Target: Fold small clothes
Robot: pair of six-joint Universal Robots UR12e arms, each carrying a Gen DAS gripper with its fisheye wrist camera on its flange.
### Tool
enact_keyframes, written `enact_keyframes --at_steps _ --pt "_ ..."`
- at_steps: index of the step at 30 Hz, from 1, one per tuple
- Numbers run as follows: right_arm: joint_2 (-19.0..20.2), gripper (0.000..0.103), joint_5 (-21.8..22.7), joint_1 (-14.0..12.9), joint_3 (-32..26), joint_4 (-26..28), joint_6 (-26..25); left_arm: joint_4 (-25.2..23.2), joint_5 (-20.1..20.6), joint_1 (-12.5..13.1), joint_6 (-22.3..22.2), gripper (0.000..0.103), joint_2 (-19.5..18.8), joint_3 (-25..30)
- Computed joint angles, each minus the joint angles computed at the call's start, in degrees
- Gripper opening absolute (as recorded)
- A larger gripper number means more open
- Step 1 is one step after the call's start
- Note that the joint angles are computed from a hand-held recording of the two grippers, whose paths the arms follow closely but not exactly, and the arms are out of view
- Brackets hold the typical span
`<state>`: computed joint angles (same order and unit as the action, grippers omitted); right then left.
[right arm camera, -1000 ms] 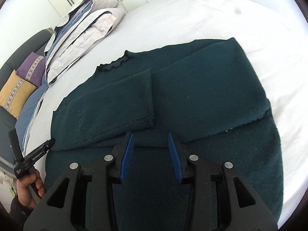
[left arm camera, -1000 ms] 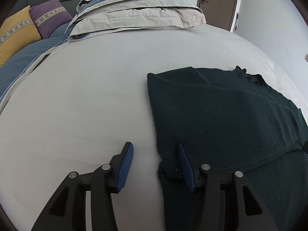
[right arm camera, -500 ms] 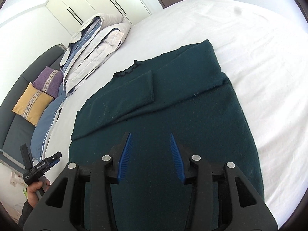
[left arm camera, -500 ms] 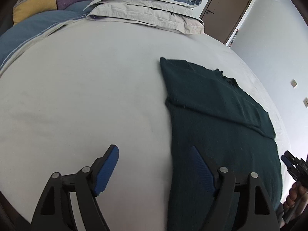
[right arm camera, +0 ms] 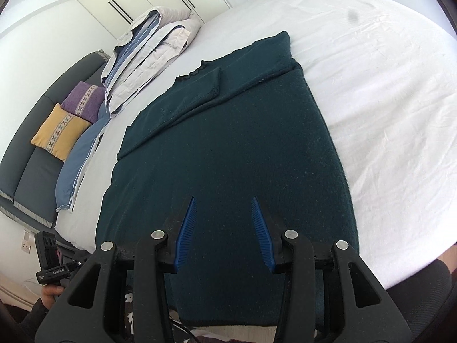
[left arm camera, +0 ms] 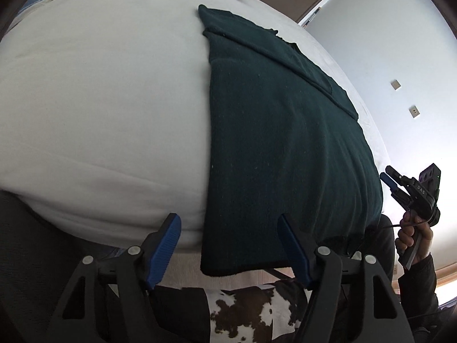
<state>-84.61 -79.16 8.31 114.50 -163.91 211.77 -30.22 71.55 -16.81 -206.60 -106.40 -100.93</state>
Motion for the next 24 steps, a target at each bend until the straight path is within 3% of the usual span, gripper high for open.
enact_keyframes --at_steps 3,7,9,10,11,15,21,24 --pt "-1.8 0.039 -0.1 -0.5 1.6 0.5 0.1 1.6 -4.8 1.0 -2.5 0.068 -0.2 -1.5" --pt "-3.2 0.039 0.6 -1.6 3.1 1.8 1.0 4.8 -6.8 1.6 -4.0 0.067 -0.4 -2.3" --pt "-4.0 0.039 1.0 -1.9 3.9 2.5 1.4 4.7 -8.0 1.8 -3.9 0.053 -0.6 -2.3" --pt "-4.3 0.039 0.9 -2.0 4.2 2.8 1.3 3.9 -9.6 2.0 -3.6 0.033 -0.7 -2.3" --pt "-4.7 0.039 0.8 -2.0 4.4 3.2 1.1 2.0 -9.9 1.8 -2.9 0.022 -1.0 -1.8" --pt "-6.1 0.039 0.7 -2.1 5.1 4.5 -0.2 -0.9 -8.9 1.1 -0.7 0.021 -1.3 -0.7" --pt "-7.9 0.039 -0.4 -2.4 5.1 9.7 -1.8 2.2 -10.1 1.8 -4.0 0.021 -1.0 -1.7" --pt "-8.9 0.039 -1.3 -2.6 5.2 11.7 -1.8 3.3 -9.9 2.2 -4.4 0.014 -0.4 -2.5"
